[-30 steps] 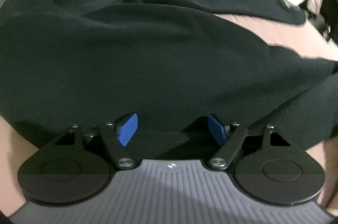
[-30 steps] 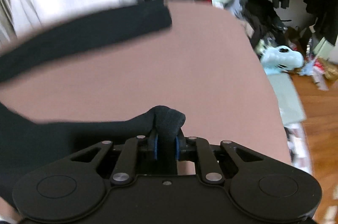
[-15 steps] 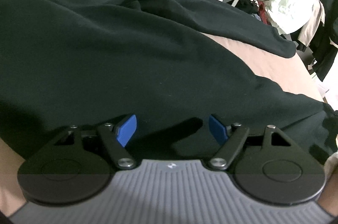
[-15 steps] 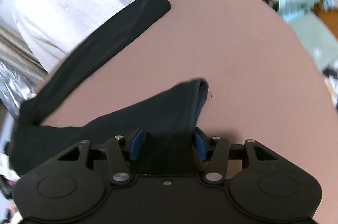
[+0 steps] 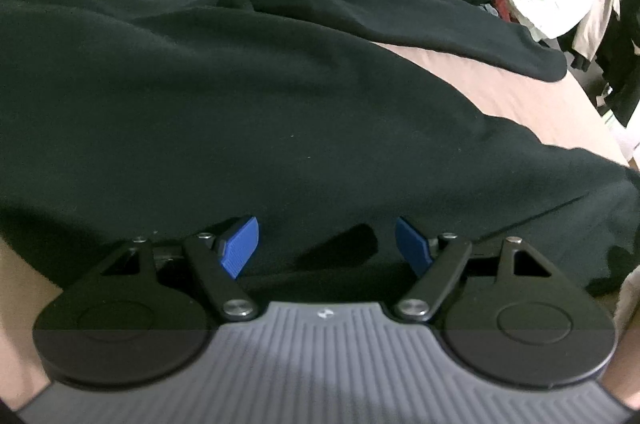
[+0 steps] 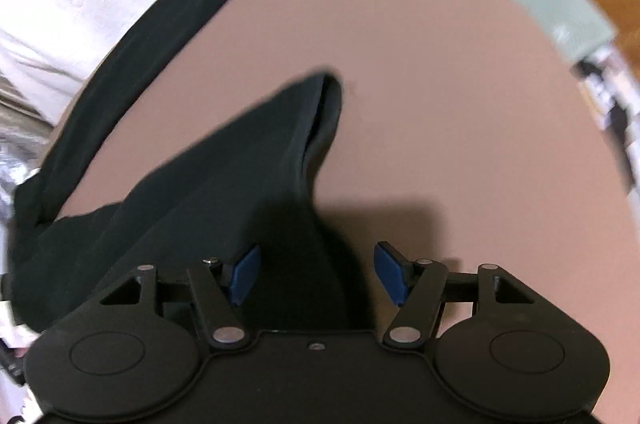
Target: Fold clothes
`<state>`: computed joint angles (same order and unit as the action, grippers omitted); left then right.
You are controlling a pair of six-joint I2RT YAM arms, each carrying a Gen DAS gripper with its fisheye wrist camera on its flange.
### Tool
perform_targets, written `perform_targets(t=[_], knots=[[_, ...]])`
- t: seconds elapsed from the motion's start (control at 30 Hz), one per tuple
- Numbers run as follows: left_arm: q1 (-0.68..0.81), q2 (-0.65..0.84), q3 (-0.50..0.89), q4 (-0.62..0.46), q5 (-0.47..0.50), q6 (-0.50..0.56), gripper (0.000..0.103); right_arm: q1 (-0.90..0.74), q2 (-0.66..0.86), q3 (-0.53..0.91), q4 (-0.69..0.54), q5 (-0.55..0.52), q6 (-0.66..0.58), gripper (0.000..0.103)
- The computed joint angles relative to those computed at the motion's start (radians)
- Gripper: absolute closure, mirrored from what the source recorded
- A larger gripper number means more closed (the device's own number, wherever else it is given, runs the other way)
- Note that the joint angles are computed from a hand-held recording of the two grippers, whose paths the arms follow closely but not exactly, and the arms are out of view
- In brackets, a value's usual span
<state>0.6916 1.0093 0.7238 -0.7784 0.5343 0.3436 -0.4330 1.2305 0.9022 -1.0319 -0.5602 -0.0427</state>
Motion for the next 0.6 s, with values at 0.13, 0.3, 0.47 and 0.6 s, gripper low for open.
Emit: perform_targets(t=[0.13, 0.3, 0.47, 0.6], knots=[[0.037, 0.005, 0.017, -0.033, 0.000, 0.018, 0.028, -0.058, -0.011, -0.039, 0.011, -0.123, -0.069, 0.092], [0.162, 0.057, 0.078, -0.139, 0.056, 0.097, 0.027, -0.187, -0.093, 0.121, -0.234, -0.182, -0.303, 0.095], [0.211, 0.180, 0.150, -0.233, 0.102, 0.153, 0.024, -0.093, -0.039, 0.069, -0.214, 0.010, -0.273, 0.092], [0.196, 0.182, 0.156, -0.235, 0.081, 0.169, 0.024, -0.093, -0.013, -0.008, -0.108, 0.010, -0.129, 0.075]])
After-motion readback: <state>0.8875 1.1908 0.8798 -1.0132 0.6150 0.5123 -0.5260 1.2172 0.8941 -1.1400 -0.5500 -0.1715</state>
